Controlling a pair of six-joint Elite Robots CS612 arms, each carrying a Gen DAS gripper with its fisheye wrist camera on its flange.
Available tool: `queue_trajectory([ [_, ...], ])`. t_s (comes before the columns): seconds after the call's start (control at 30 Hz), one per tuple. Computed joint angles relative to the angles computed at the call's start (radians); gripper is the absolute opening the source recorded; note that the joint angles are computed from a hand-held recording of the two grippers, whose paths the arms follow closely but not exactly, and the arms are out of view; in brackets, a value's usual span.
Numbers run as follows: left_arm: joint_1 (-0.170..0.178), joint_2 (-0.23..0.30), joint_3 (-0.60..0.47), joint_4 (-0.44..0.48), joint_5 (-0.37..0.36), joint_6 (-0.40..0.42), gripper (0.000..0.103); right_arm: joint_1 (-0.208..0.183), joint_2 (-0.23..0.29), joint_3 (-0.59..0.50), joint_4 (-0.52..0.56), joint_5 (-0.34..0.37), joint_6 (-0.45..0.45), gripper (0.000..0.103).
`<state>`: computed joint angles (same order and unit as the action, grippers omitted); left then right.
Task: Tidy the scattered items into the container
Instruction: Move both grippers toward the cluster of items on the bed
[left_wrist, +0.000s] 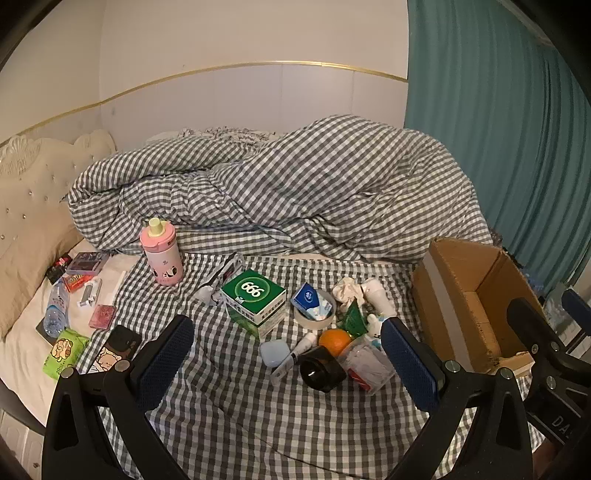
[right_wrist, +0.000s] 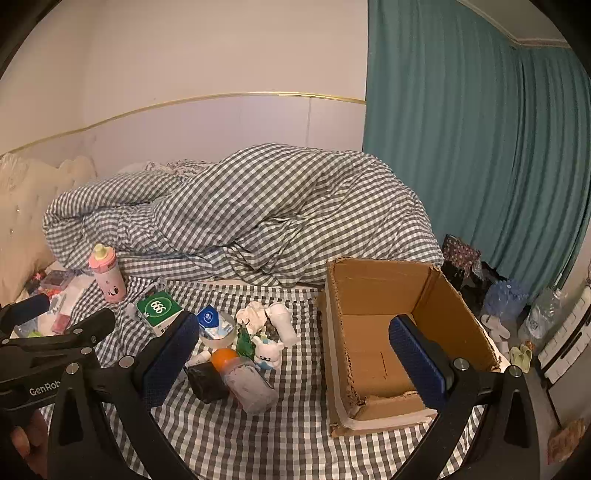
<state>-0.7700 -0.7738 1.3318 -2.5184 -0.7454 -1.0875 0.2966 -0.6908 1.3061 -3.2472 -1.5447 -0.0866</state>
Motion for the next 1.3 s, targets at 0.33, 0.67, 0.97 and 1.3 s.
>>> queue_trajectory([
  [0.33, 0.028, 0.008, 0.005, 0.029, -0.041, -0.025, 0.103, 0.01, 0.046, -0.058, 0.022, 0.027, -0.032, 0.103],
  [0.67, 0.062, 0.01, 0.034, 0.082, -0.075, -0.068, 0.103, 0.016, 0.088, -0.107, 0.048, 0.082, -0.065, 0.103],
  [0.97, 0.09, 0.031, 0.041, 0.109, -0.14, -0.067, 0.103, 0.026, 0.132, -0.157, 0.132, 0.103, -0.103, 0.102],
  [1.3, 0.115, 0.067, 0.049, 0.044, -0.234, 0.027, 0.103, 0.04, 0.18, -0.223, 0.326, 0.134, -0.175, 0.077],
])
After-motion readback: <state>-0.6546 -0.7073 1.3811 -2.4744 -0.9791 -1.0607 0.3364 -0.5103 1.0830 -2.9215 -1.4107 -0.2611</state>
